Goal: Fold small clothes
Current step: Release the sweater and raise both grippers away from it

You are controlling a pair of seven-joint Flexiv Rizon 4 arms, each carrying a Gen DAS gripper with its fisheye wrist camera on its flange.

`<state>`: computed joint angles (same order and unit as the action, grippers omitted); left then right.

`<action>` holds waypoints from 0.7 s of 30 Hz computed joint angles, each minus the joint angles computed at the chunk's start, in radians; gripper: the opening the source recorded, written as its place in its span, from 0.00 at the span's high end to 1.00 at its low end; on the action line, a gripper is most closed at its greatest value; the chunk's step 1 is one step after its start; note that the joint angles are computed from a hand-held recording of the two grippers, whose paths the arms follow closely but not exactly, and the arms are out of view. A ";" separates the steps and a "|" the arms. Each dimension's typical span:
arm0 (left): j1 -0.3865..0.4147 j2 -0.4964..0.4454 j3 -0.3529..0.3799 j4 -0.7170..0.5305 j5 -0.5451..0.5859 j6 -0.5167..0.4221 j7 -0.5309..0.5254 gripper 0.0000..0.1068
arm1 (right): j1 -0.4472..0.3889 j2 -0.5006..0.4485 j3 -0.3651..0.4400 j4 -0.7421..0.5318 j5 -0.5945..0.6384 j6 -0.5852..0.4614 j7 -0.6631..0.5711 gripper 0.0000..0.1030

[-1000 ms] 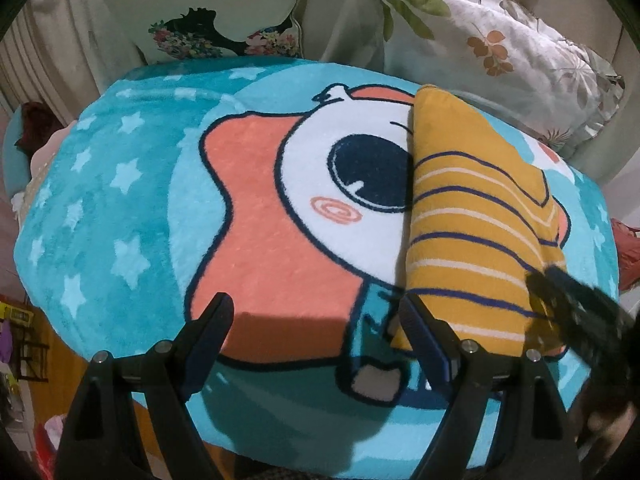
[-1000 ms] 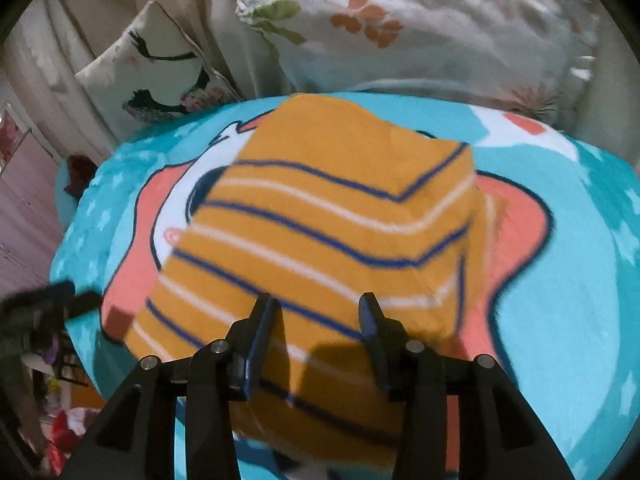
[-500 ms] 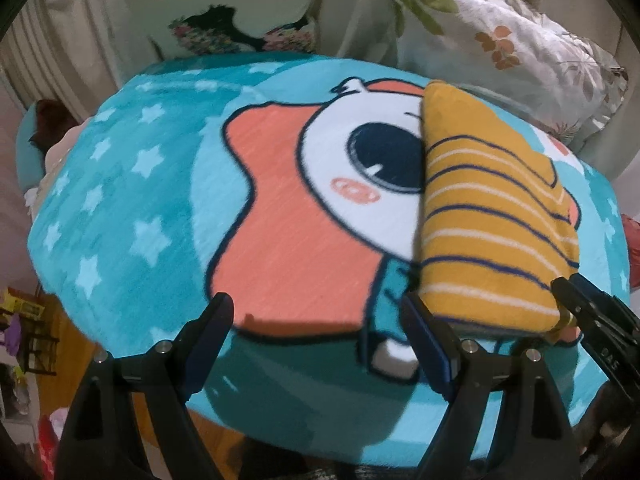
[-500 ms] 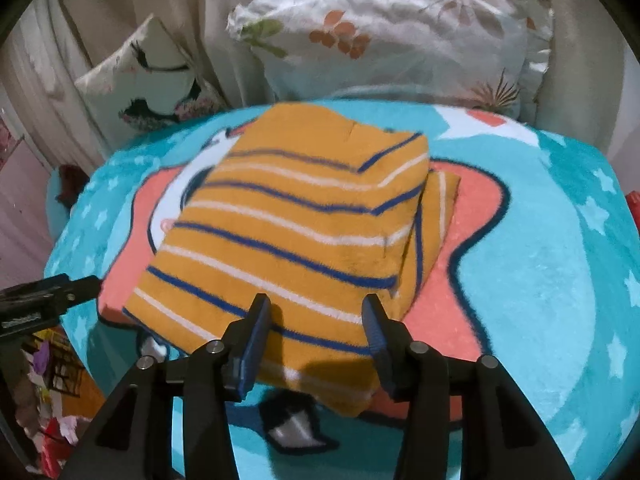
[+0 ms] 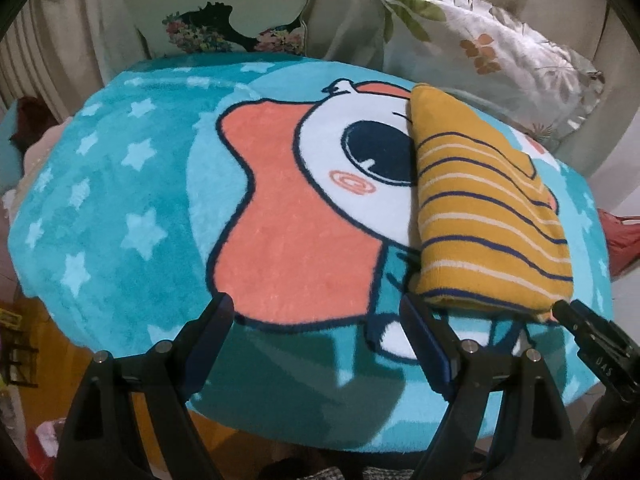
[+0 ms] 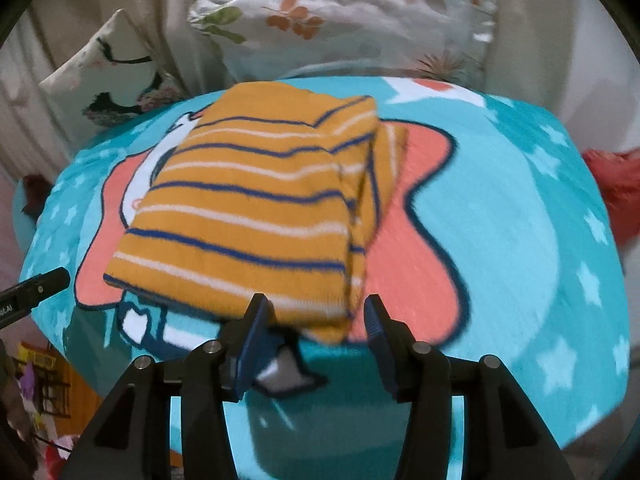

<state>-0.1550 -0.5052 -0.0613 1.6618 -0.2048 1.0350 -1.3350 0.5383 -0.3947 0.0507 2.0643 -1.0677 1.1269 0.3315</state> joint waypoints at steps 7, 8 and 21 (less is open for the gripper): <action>0.060 0.038 -0.032 0.078 -0.074 0.000 0.099 0.21 | 0.066 0.008 0.058 -0.034 0.110 -0.147 -0.009 0.45; 0.064 0.045 -0.032 0.089 -0.080 0.002 0.112 0.21 | 0.076 0.005 0.061 -0.040 0.114 -0.155 -0.002 0.43; 0.092 0.139 -0.026 0.229 -0.111 0.052 0.290 0.21 | 0.194 -0.056 0.071 -0.120 0.163 -0.206 0.047 0.42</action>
